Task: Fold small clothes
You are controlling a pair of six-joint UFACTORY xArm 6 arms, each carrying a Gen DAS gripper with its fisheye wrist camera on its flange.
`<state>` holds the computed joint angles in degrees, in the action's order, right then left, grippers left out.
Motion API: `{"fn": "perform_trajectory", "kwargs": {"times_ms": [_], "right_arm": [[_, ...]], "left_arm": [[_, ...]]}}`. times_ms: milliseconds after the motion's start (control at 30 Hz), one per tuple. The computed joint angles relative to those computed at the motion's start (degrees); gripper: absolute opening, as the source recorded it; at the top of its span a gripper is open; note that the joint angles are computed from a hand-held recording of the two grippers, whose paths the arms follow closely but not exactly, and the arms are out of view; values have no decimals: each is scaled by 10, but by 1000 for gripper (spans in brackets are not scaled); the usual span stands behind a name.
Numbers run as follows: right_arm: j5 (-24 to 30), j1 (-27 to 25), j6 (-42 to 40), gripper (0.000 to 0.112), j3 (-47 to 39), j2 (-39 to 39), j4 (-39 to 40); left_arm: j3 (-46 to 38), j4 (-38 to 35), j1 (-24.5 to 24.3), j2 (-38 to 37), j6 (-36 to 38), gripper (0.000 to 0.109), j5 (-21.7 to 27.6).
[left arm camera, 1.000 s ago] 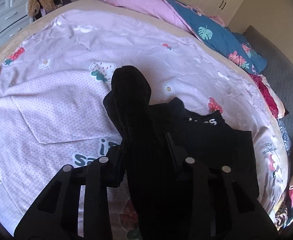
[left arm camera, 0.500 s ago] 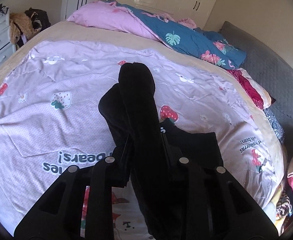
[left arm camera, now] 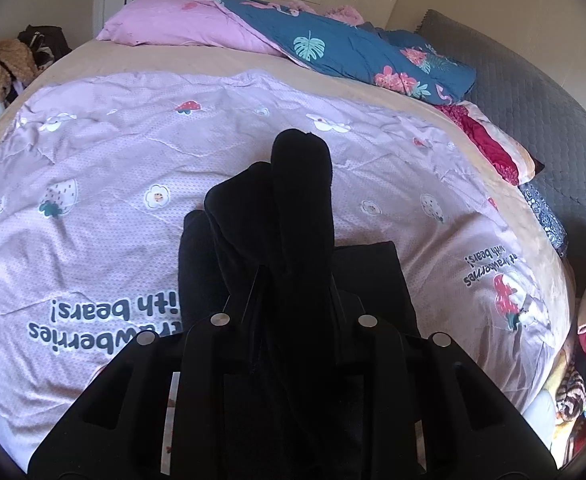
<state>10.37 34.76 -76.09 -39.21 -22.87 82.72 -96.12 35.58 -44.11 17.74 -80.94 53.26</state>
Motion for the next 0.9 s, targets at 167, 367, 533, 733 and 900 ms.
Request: {"fn": "perform_trajectory", "kwargs": {"times_ms": [167,367,533,733,900], "right_arm": [[49,-35,90,6,11,7,-69],[118,-81,216,7,0,36,-149],[196,-132,279,9,-19,62,-161],[258,-177,313,14,-42,95,-154],[315,-210,306,22,-56,108,-127]], "left_arm": [[-65,-31,0,59,35,18,10],[-147,-68,2,128,79,20,31],[-225,-94,2,190,115,26,44],[-261,-130,8,226,136,39,13],[-162,-131,14,175,104,52,-92]]}}
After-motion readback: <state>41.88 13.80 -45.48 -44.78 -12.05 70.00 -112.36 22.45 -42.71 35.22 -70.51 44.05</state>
